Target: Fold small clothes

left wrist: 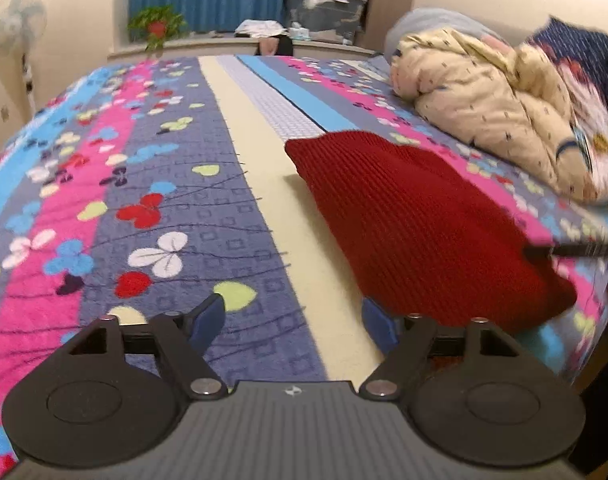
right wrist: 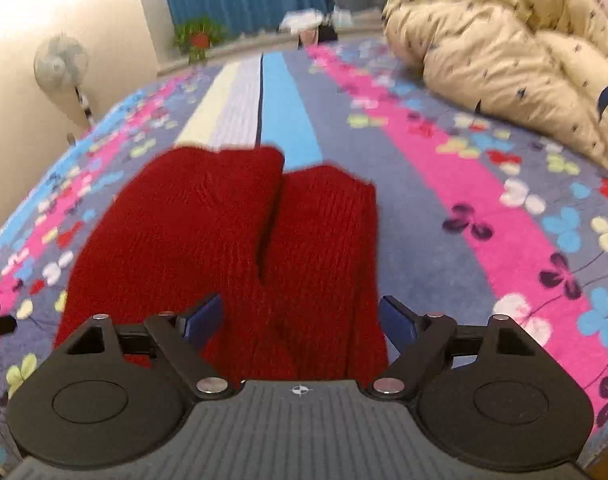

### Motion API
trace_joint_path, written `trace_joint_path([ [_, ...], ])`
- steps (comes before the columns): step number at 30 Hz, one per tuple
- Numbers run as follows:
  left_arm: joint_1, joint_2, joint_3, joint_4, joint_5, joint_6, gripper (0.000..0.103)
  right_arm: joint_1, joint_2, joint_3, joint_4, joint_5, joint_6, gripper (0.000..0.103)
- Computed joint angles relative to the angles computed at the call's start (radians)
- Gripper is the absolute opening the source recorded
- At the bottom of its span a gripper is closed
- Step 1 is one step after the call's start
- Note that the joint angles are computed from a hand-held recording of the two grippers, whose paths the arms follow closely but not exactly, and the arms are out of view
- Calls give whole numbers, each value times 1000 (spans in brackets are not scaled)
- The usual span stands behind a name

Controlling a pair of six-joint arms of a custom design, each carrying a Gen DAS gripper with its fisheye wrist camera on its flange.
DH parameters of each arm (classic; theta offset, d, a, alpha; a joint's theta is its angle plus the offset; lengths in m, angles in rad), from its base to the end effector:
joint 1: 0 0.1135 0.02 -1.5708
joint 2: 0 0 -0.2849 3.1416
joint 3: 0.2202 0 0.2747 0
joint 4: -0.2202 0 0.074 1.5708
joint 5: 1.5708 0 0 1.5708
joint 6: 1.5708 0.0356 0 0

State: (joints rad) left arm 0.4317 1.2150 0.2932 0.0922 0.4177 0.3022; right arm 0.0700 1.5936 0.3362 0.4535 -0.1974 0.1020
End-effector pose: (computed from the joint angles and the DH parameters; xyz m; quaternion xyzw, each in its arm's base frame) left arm 0.1900 0.0716 0.1247 0.0159 0.9148 -0.0533 0.4001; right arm 0.2407 0.0239 0.0834 -0.0221 0.9233 0.1230 0.3631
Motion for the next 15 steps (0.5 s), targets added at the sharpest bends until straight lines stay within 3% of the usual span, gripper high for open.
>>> trace_joint_path([
  [5, -73, 60, 92, 13, -34, -151, 86, -13, 172, 122, -99, -27, 94, 94],
  [12, -214, 364, 297, 22, -49, -405, 87, -9, 205, 153, -115, -40, 118, 95],
  [15, -215, 525, 385, 45, 10, -508, 103, -23, 234, 163, -104, -71, 125, 95],
])
